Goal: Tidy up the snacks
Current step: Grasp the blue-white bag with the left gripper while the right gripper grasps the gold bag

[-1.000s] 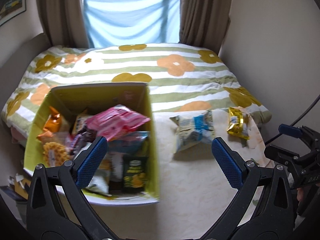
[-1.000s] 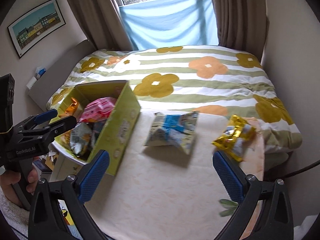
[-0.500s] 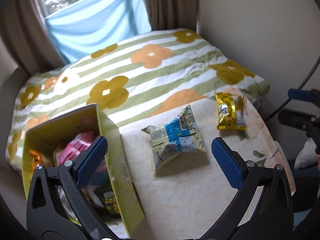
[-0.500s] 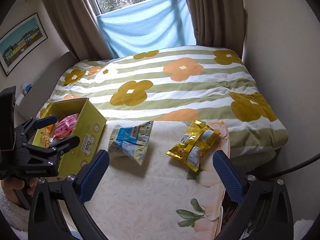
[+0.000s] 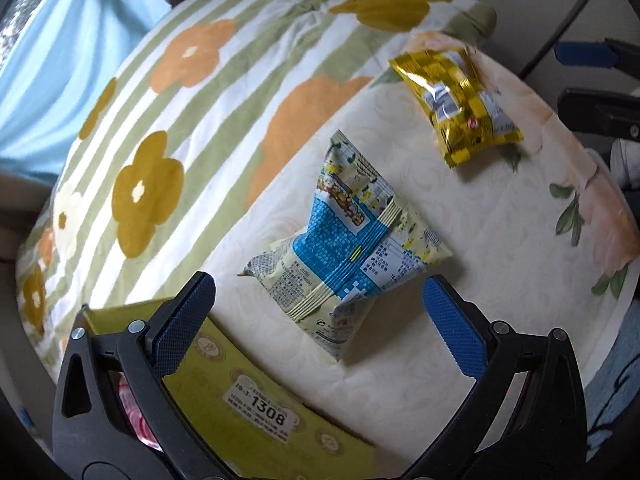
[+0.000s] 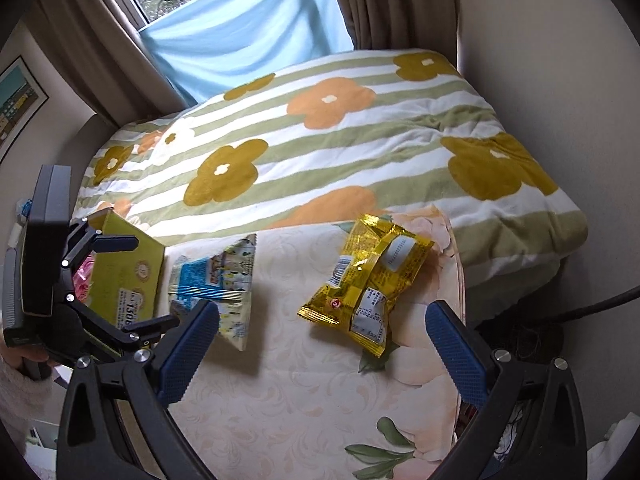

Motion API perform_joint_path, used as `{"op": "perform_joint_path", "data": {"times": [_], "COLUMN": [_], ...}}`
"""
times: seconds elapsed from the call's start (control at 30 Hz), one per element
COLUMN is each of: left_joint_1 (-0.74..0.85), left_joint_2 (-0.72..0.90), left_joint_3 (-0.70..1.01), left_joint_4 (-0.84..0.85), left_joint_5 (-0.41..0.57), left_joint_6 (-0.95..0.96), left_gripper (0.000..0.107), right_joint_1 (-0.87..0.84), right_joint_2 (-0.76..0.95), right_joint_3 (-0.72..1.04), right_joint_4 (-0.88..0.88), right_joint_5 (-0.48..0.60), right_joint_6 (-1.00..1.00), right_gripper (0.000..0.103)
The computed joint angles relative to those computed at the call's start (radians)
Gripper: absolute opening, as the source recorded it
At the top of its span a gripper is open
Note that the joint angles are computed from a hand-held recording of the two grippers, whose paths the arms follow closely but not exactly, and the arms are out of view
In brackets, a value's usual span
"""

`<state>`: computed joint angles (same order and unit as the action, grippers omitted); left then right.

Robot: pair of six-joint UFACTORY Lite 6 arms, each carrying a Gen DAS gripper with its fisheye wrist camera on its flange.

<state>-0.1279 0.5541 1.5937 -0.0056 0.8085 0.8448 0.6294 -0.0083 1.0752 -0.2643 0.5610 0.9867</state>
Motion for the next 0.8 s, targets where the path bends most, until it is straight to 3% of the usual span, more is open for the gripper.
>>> {"op": "perform_joint_path", "data": {"times": [0.2, 0.43, 0.67, 0.8], "left_joint_1": [-0.073, -0.125, -0.133, -0.123], "left_joint_2": [0.162, 0.24, 0.356, 0.433], "left_joint_3": [0.103, 0.096, 0.242, 0.371], "left_joint_4": [0.107, 0.237, 0.227, 0.157], "left_joint_5": [0.063, 0.006, 0.07, 0.169], "left_joint_6": [0.035, -0.008, -0.027, 0.001], "left_gripper": [0.103, 0.103, 0.102, 0.086], "right_joint_1": [-0.038, -0.056, -0.081, -0.086], "right_joint_2": [0.063, 0.169, 0.278, 0.342], "right_joint_3": [-0.031, 0.005, 0.062, 0.105], "right_joint_4": [0.048, 0.005, -0.038, -0.079], "right_joint_5": [-0.063, -0.066, -0.113, -0.094], "right_joint_6": [0.004, 0.077, 0.154, 0.2], "right_gripper": [0.103, 0.103, 0.103, 0.103]}}
